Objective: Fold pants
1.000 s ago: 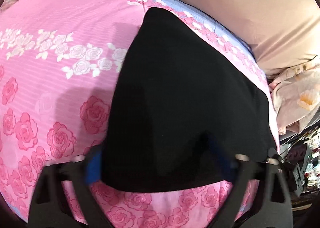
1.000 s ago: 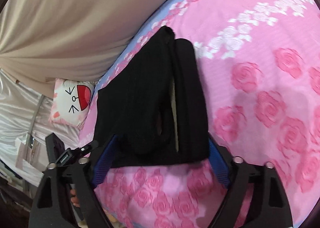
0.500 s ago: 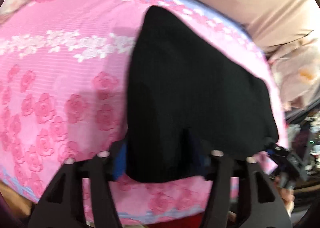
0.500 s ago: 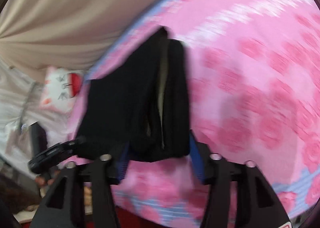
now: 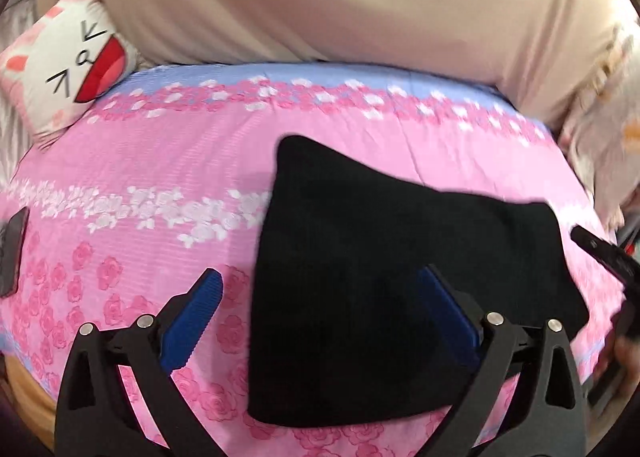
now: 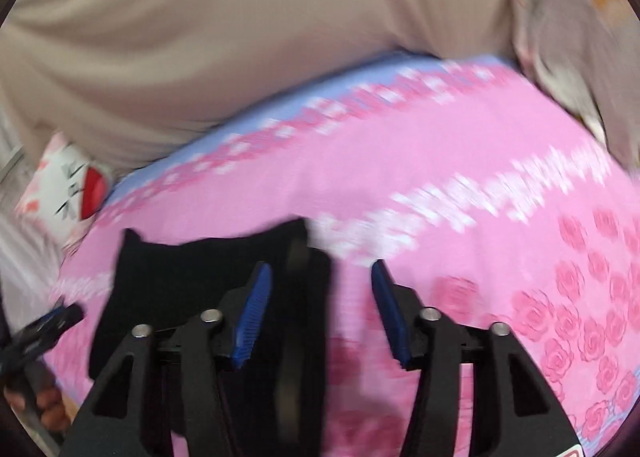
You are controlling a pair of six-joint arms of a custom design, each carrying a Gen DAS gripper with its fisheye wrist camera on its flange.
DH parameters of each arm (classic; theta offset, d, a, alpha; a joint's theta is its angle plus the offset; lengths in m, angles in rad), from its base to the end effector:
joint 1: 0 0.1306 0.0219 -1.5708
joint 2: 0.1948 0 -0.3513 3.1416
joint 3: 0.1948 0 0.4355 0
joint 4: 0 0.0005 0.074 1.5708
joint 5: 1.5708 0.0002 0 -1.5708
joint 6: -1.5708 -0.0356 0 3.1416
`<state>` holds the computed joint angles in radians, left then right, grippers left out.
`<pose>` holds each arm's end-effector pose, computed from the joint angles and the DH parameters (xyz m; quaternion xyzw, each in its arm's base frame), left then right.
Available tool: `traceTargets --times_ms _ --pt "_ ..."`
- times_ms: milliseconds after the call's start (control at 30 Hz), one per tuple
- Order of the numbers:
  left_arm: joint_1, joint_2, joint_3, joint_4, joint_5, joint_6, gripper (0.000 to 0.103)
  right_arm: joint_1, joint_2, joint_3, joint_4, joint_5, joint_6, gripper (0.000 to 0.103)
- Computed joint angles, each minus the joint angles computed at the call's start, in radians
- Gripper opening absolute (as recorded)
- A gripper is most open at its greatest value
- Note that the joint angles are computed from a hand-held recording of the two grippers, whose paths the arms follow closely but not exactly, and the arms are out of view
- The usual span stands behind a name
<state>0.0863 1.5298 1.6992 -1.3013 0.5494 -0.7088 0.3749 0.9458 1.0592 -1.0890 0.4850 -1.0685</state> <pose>0.5488 0.0283 0.4566 0.3439 0.8762 -0.1630 0.2957 0.3478 0.1185 0.4117 0.3817 0.8489 0.0157 0.3653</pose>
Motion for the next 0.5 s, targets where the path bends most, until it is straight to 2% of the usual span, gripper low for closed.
traceTargets --times_ms 100,233,333,367,400,500 --pt "-0.024 -0.016 -0.041 -0.011 -0.050 -0.056 0.096 0.015 -0.020 -0.038 0.007 -0.032 0.047 0.041" --pt "-0.063 -0.041 -0.087 0.000 -0.106 -0.073 0.096 0.073 -0.009 -0.006 0.067 -0.046 0.156 0.041" --pt "-0.089 -0.059 -0.120 0.018 -0.152 -0.071 0.096 0.091 -0.018 -0.012 0.202 -0.139 0.239 0.041" --pt "-0.097 -0.068 -0.135 0.033 -0.169 -0.068 0.097 0.086 -0.021 -0.024 0.261 -0.199 0.266 0.041" --pt "-0.101 -0.076 -0.146 0.046 -0.180 -0.066 0.098 0.083 -0.018 -0.028 0.282 -0.219 0.275 0.041" --pt "-0.114 -0.097 -0.170 0.072 -0.206 -0.056 0.098 0.067 -0.007 -0.035 0.260 -0.207 0.258 0.041"
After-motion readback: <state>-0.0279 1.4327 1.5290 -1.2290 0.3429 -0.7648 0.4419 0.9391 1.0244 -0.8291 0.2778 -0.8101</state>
